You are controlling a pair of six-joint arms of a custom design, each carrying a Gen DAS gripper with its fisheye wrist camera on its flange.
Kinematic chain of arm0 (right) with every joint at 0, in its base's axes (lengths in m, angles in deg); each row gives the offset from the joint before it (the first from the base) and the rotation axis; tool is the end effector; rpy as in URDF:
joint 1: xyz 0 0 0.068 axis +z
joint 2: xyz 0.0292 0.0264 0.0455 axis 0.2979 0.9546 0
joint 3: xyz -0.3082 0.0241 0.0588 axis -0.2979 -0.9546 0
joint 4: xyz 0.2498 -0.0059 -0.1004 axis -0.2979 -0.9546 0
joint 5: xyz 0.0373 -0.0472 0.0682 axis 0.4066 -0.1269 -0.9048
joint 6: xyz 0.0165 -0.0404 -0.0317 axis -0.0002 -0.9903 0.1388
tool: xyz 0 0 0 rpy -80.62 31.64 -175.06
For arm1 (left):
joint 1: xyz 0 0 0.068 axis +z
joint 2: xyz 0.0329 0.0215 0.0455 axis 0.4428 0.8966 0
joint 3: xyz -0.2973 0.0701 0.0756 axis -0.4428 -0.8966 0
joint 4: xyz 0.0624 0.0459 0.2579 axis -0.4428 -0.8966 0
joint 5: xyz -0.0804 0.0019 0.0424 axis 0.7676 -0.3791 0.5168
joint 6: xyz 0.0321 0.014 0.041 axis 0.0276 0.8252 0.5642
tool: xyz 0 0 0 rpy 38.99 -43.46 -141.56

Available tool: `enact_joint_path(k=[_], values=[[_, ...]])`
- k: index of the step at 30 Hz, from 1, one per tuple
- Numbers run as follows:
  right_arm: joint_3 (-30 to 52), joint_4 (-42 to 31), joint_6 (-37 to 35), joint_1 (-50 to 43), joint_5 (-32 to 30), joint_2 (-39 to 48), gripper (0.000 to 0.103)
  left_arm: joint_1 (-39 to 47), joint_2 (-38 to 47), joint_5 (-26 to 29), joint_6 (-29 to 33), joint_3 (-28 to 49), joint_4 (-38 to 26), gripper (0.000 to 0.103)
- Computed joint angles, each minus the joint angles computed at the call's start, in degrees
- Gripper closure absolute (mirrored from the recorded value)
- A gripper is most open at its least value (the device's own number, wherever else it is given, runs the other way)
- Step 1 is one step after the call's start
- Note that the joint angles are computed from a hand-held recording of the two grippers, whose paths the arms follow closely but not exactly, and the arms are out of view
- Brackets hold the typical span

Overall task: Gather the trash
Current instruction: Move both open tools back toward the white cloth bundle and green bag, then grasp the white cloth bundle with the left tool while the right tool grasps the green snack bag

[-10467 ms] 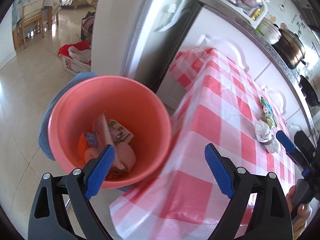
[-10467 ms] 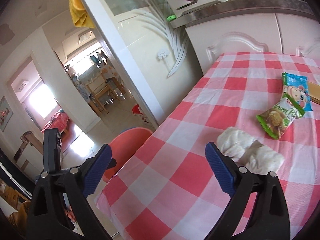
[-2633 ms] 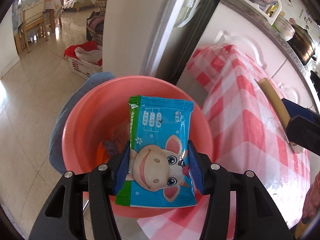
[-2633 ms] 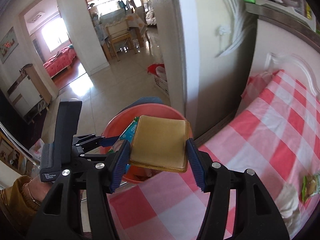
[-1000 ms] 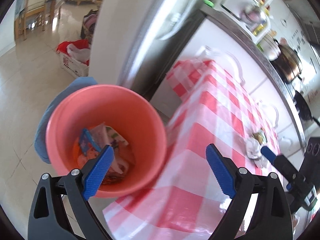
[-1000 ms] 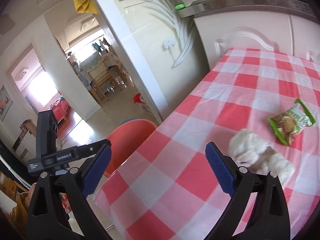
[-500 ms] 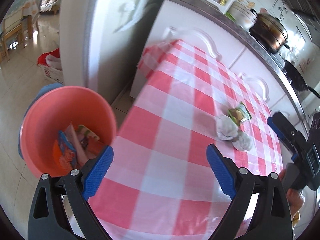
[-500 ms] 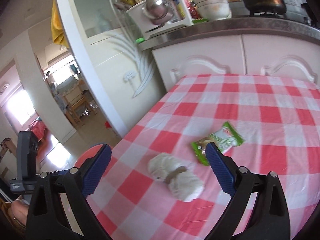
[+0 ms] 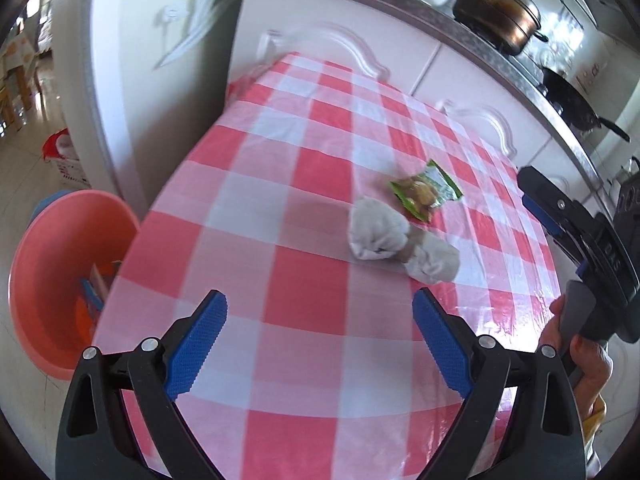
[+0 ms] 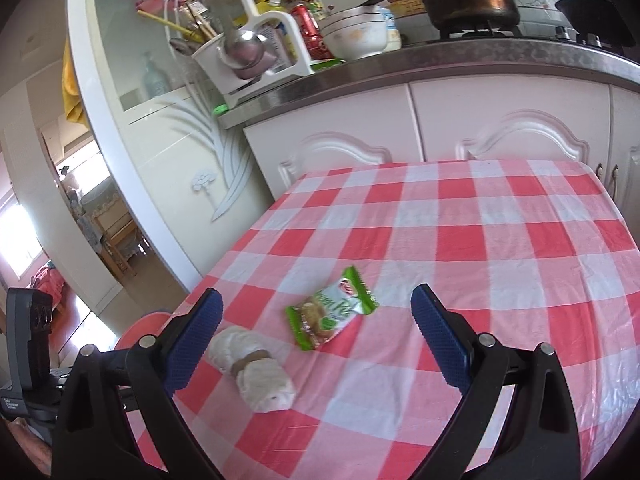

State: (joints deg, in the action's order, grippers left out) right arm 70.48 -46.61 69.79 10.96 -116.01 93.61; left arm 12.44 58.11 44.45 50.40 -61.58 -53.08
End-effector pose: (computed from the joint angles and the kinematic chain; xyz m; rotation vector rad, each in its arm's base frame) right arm 0.3505 -0.0138 0.1544 -0.4817 2.1243 0.7327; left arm 0.1960 -0.0456 0.1616 -0.4766 2.4421 -0.2681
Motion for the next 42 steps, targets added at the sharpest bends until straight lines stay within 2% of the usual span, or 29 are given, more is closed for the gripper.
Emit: enact_joint_path(k=[13, 24, 35, 42], values=[[9.36, -6.22, -0.02, -2.46, 0.46, 8.77, 0.007, -8.47, 10.27, -0.42, 1.16, 6.96, 3.01, 0.01], [20.48, -17.65, 0.55, -3.03, -2.42, 16.81, 0.007, -9.39, 17.7, 0.15, 4.8, 11.07, 6.58, 0.01], [20.62, -20.45, -4.0, 3.28, 0.47, 16.28, 0.007, -8.03, 21.53, -3.81, 9.1, 13.94, 5.31, 0.01], [20.56, -20.3, -6.0, 6.2, 5.29, 16.7, 0.007, -5.68, 22.4, -2.79, 10.35, 13.64, 6.72, 0.01]])
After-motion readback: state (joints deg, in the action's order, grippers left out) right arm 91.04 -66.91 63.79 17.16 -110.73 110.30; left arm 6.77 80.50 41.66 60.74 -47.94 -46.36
